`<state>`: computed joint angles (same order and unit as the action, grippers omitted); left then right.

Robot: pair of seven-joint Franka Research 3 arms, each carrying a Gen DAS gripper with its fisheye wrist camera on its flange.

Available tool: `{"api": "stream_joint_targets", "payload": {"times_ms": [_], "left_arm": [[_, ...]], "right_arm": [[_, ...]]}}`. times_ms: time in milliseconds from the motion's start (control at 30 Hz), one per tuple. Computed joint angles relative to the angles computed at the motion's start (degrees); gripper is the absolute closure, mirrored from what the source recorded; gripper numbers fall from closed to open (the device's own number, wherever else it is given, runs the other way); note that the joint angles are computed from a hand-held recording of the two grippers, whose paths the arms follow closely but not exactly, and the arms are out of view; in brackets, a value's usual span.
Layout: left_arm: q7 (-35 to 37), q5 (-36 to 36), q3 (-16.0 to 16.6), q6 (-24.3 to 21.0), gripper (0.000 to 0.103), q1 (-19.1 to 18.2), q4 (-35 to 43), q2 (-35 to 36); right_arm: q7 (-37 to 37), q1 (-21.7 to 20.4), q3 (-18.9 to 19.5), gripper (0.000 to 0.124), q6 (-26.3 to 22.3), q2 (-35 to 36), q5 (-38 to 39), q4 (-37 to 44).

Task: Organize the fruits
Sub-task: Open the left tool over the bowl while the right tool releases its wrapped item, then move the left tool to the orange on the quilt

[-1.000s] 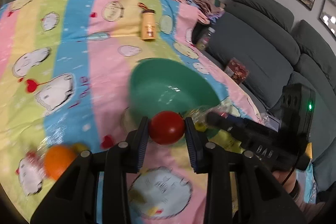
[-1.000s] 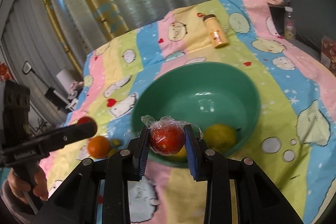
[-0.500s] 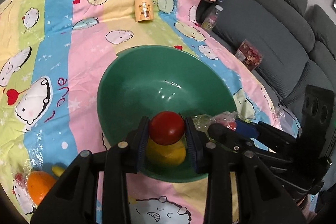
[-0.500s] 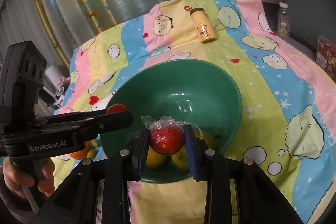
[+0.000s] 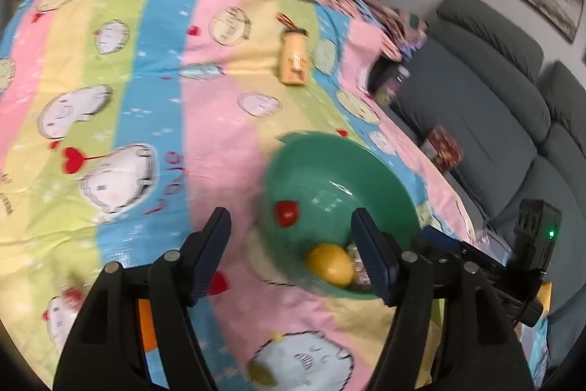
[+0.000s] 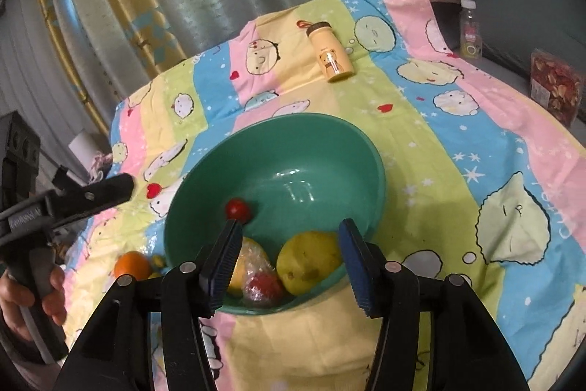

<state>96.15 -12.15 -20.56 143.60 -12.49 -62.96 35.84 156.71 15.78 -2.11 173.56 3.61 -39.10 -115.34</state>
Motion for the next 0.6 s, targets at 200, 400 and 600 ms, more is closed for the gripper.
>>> {"api": "stream_joint_targets", "payload": {"times_ms": [200,400,600], "left_arm": [[-1.75,-2.00,1.09,8.56,0.031,4.42,-15.60,-10.08],[-2.77,-4.79,1.24,13.25,0.031,7.88,-26.57,-16.61],[-1.19,-11.07,0.98,15.42,0.031,10.21,-34.95,-21.21]], "right_arm": [[0.49,-0.10,1.16,0.069,1.94,-1.62,-2.36,-1.20],[-5.32,0.21,3.14,0.069,4.22,-1.78,1.30,-1.38],[-17.54,2.30,4.60,0.069,4.70,-0.65,11.83,-0.92]]}}
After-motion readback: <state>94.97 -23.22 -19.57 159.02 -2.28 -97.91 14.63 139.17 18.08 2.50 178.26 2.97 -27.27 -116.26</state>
